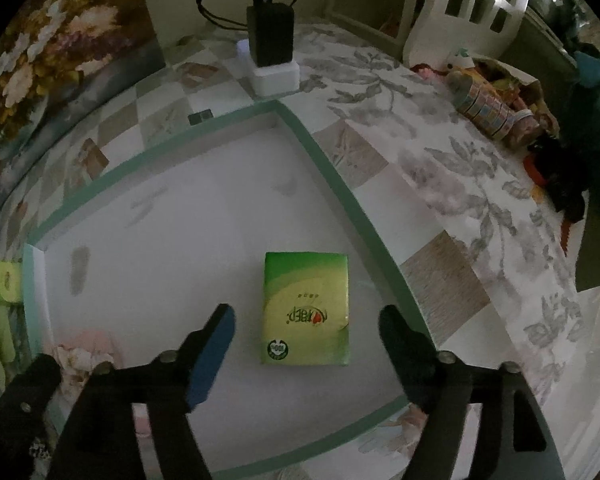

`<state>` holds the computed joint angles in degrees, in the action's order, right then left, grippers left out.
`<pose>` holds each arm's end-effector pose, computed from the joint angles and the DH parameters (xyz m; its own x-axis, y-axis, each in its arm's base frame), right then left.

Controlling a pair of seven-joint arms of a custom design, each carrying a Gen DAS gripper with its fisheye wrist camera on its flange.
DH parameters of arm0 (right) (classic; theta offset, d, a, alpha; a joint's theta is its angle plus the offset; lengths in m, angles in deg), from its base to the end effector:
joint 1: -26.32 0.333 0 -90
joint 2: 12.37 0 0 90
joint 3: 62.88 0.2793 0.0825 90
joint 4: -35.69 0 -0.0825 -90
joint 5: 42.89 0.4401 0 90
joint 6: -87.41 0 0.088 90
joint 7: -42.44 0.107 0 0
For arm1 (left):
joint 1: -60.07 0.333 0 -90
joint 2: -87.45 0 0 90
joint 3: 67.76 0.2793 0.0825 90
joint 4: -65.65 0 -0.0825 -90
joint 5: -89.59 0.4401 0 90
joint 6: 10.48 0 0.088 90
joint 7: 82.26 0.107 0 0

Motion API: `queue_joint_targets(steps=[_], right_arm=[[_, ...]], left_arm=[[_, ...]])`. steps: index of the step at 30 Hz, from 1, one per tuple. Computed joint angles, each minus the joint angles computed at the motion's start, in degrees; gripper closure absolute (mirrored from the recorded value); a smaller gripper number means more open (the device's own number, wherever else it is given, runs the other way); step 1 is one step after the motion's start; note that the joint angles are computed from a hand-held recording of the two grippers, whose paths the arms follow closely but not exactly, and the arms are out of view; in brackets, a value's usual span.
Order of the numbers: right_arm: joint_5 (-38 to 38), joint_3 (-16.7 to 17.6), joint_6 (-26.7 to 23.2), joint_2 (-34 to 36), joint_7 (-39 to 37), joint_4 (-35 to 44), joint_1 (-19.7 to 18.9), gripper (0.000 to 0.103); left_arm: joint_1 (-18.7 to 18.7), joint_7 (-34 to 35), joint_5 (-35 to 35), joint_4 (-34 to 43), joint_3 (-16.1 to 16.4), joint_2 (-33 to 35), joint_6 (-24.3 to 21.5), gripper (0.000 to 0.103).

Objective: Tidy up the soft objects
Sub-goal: 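Carry the scrunchie and tissue pack into the tray and release both, then withdraw both grippers from the tray back toward the items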

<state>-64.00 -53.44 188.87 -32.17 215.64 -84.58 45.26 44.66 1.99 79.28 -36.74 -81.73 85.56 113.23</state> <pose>0.4718 0.2255 0.5244 -0.7853 -0.6169 0.0521 -0.5820 0.7070 -0.4018 0.5572 -0.3239 0.5521 -0.3675 -0.9069 0.2059 -0.8883 0.2768 -0.3664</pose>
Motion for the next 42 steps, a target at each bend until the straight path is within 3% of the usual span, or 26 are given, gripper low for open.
queue_joint_targets(steps=[2, 4, 5, 16, 24, 29, 36, 42], right_arm=[[-0.7, 0.1, 0.3, -0.3, 0.5, -0.4, -0.2, 0.014], [-1.6, 0.3, 0.4, -0.7, 1.4, -0.7, -0.3, 0.001], [-2.0, 0.4, 0.5, -1.0, 1.7, -0.9, -0.4, 0.000], [-1.2, 0.1, 1.7, -0.7, 0.8, -0.9, -0.3, 0.000], [-2.6, 0.8, 0.3, 1.2, -0.8, 1.9, 0.2, 0.000], [-4.9, 1.5, 0.8, 3.3, -2.8, 4.9, 1.1, 0.000], [-6.3, 1.6, 5.4, 7.2, -7.4, 9.1, 2.8, 0.000], [-4.1, 1.0, 11.8, 9.7, -11.8, 10.8, 4.1, 0.000]], left_arm=[[0.1, -0.4, 0.0, -0.3, 0.1, -0.2, 0.9, 0.005], [0.2, -0.8, 0.3, -0.7, 0.1, -0.5, 1.8, 0.003], [0.2, -0.9, 0.5, -0.7, 0.1, -0.5, 2.1, 0.001], [0.3, -1.6, 1.0, -1.5, 0.2, -1.1, 3.7, 0.000], [1.4, -2.8, -1.1, -1.4, 1.1, -1.6, 0.8, 0.000], [2.9, -3.2, -2.6, -3.4, 2.0, -4.1, 3.7, 0.000], [4.9, -5.1, -0.9, -4.0, 2.7, -5.6, 4.9, 0.000], [6.3, -6.9, -1.0, -3.4, 3.5, -5.5, 0.4, 0.000]])
